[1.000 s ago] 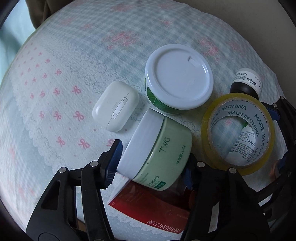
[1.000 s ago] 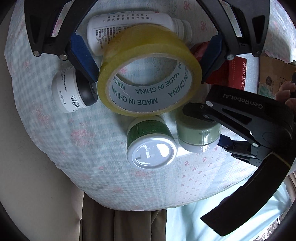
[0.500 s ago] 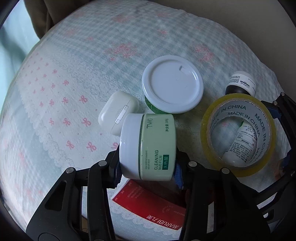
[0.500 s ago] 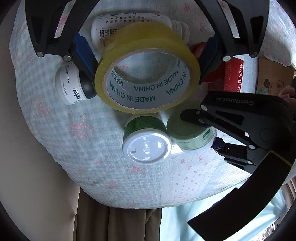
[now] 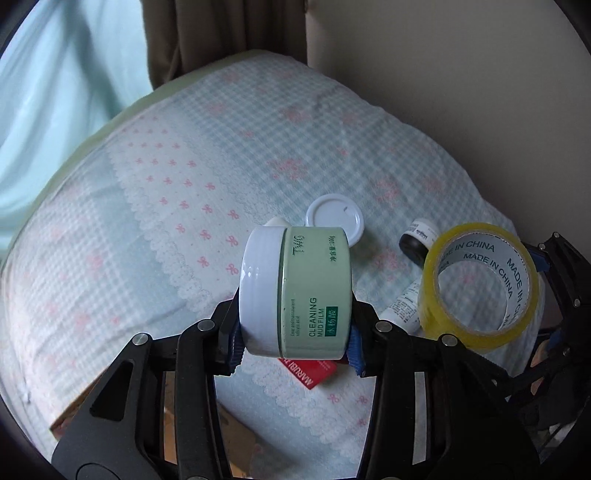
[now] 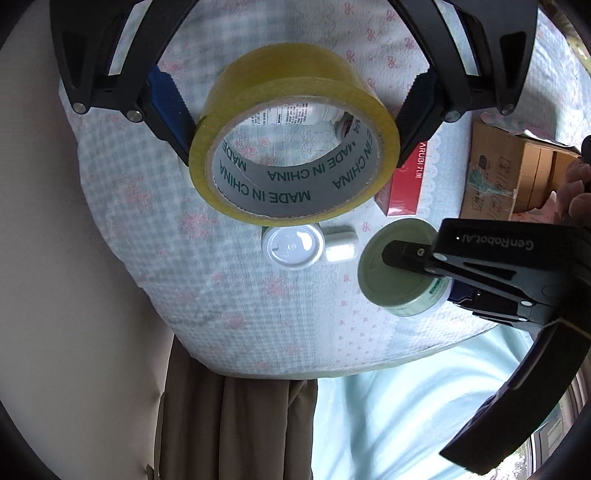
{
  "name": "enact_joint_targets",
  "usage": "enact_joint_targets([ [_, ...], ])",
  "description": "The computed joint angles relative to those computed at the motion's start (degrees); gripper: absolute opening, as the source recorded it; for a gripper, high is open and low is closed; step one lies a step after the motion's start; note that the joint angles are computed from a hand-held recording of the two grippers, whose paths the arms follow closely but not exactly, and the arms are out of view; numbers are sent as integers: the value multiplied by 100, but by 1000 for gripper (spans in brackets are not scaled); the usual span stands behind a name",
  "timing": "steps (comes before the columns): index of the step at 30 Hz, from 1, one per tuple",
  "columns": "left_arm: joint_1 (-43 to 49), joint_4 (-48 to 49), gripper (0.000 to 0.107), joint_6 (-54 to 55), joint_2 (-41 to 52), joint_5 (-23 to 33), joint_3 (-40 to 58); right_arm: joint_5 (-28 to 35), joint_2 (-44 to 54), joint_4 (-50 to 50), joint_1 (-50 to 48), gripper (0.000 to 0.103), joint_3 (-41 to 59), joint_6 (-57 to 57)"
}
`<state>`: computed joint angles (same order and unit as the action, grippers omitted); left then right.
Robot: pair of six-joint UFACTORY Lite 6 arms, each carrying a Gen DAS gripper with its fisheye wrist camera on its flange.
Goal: Organize rigid objects
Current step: 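Carry the jar and tape into the cardboard box and release both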
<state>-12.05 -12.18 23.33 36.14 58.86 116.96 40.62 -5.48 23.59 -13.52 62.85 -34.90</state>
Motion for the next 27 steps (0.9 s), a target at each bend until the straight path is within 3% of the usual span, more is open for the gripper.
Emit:
enact_joint_targets([
  [9,1343,-129,40,-398,-1576,1398,565,2211,89,-358,343,97,2736,507],
  [13,2465,-461,39,-90,-2055,1863,583,2762,495,-592,1069,97,4004,1136],
  [18,4306,-1100,39,1045,-2459,2137,79,3136,1049,-1218,2539,97,5357,2385],
  [21,5413,-1436,39,1764,-2277,2405,120,3383,1594,-1690,3477,97,6219,3098],
  [27,6575,-1505,39,2336,-297,3301,2442,3636,2940,-2327,5089,97,7628,4466],
])
